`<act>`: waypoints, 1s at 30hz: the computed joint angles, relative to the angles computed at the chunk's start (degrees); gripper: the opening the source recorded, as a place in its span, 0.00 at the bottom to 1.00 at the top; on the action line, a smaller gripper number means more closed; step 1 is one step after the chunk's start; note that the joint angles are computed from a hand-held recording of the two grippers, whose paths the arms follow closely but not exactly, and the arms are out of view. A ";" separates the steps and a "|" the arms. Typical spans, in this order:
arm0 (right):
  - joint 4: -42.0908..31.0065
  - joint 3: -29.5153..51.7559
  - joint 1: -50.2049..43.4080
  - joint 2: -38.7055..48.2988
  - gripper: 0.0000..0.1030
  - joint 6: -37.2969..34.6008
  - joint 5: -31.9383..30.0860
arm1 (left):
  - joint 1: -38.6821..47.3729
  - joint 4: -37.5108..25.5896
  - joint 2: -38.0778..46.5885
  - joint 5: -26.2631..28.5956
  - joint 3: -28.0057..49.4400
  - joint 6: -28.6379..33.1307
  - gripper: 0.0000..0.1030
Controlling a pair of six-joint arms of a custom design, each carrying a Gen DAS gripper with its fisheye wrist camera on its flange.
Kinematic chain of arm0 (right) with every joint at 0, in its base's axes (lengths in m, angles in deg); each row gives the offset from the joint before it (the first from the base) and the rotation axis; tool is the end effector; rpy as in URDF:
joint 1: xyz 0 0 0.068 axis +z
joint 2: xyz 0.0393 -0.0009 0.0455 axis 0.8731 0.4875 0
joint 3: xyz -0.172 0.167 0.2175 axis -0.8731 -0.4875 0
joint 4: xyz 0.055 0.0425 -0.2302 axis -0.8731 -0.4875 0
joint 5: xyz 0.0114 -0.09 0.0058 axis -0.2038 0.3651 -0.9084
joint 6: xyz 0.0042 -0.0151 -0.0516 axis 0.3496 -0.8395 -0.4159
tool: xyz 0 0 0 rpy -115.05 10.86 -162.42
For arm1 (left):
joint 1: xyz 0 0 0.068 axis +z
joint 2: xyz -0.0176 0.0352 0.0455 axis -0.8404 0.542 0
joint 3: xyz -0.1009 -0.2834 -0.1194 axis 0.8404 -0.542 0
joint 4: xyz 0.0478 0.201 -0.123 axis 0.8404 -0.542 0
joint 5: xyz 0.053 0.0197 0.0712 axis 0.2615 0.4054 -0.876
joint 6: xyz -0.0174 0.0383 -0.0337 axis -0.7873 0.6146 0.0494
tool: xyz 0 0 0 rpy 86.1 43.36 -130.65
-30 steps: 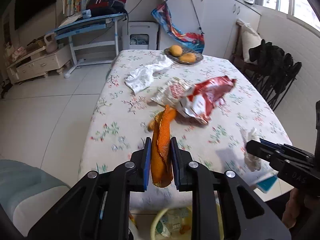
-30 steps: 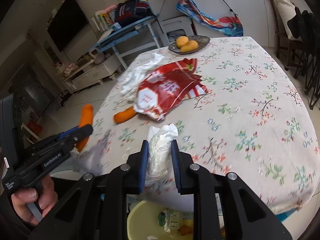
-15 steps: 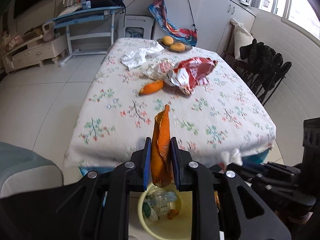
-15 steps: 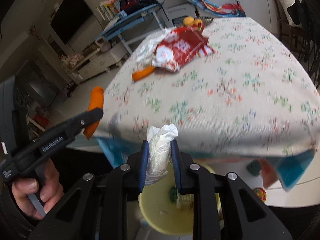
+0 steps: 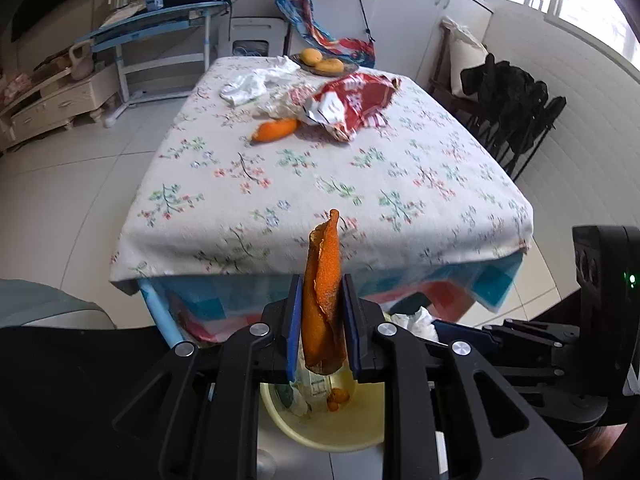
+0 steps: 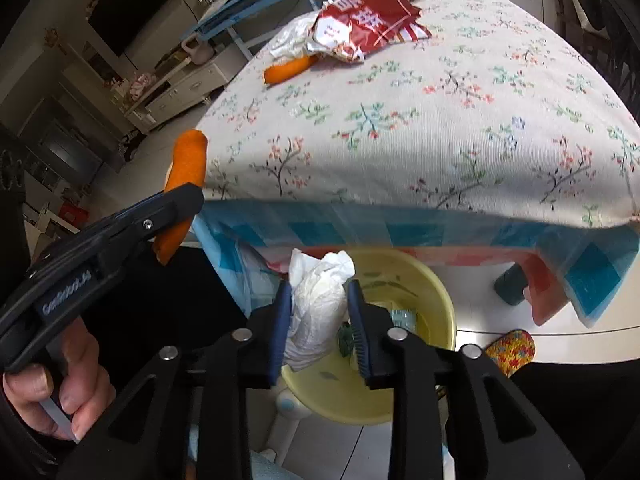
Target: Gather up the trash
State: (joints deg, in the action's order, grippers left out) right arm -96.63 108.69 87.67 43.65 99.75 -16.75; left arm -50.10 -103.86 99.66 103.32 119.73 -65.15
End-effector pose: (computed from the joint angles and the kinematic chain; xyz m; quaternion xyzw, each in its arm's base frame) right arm 0.2367 0.1272 0.2322 -0.0472 0.9521 0.2059 0.2212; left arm 0.2381 0.0177 0.2855 0.0753 0.9386 -0.1127 0.3174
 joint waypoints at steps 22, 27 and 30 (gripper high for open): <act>2.53 -3.57 -4.18 -7.59 0.66 5.30 9.15 | -2.79 -2.21 -0.37 -5.85 -2.09 0.61 0.42; 2.94 -3.34 -3.72 -8.05 0.68 5.57 10.26 | -2.64 1.10 -2.79 -8.08 -2.67 -0.49 0.44; 3.30 -3.41 -3.34 -8.44 0.69 5.54 11.16 | -3.09 3.07 -3.84 -9.83 -3.13 -0.89 0.48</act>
